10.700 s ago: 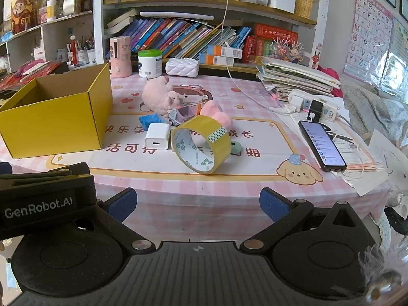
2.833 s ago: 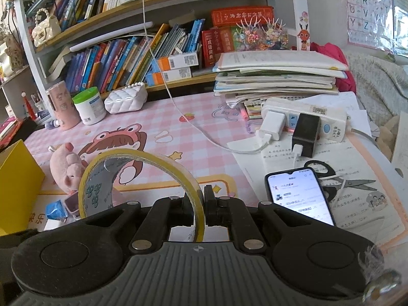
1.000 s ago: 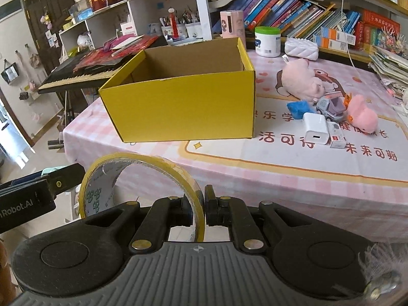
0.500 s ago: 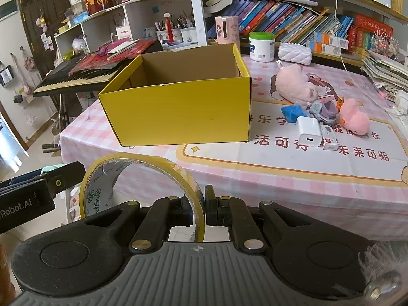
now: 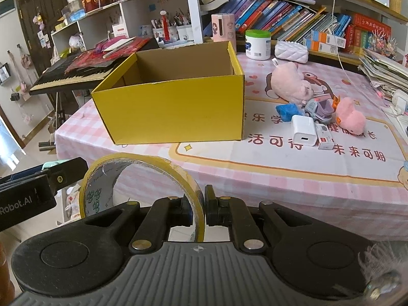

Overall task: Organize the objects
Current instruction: 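Carry the tape roll and green clip over the yellow box with both tools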

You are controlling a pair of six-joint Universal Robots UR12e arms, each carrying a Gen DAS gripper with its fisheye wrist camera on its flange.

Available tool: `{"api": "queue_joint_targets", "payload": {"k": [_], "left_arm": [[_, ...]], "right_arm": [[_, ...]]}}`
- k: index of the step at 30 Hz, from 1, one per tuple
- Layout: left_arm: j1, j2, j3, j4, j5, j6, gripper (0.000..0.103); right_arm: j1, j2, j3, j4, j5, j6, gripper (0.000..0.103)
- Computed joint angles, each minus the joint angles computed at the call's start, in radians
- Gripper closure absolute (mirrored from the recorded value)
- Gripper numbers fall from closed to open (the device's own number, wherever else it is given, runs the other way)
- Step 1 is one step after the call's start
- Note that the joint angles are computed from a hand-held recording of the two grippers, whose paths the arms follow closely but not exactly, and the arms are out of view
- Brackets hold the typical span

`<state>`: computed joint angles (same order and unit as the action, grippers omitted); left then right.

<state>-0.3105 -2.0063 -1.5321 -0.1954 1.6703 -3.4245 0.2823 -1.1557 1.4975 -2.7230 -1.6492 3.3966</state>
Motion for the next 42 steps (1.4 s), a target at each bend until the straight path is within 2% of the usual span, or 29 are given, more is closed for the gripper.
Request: {"api": "queue_joint_targets", "payload": {"k": [13,19,24,27,34,42], "left_arm": [[-0.011,-0.057,0.088,-0.013,0.057,0.014,0.034],[-0.020,-0.103,0.158,0.061,0.109,0.036,0.034],[-0.019,-0.159,0.253,0.102,0.149,0.048,0.034],[-0.017,-0.196,0.318,0.097,0.171,0.054,0.034],[-0.019,-0.259,0.426,-0.019,0.208,0.050,0.034],[-0.022,-0.298,0.487,-0.146,0.221,0.034,0.034]], "right_arm": [[-0.024,0.059,-0.085,0.004,0.052,-0.059,0.095],[-0.035,0.102,-0.142,-0.078,0.076,-0.114,0.095],[-0.045,0.165,-0.242,-0.172,0.063,-0.117,0.095],[-0.051,0.211,-0.317,-0.198,0.050,-0.116,0.095],[-0.057,0.292,-0.446,-0.058,0.056,-0.188,0.095],[-0.062,0.348,-0.521,0.021,0.072,-0.296,0.095]]}}
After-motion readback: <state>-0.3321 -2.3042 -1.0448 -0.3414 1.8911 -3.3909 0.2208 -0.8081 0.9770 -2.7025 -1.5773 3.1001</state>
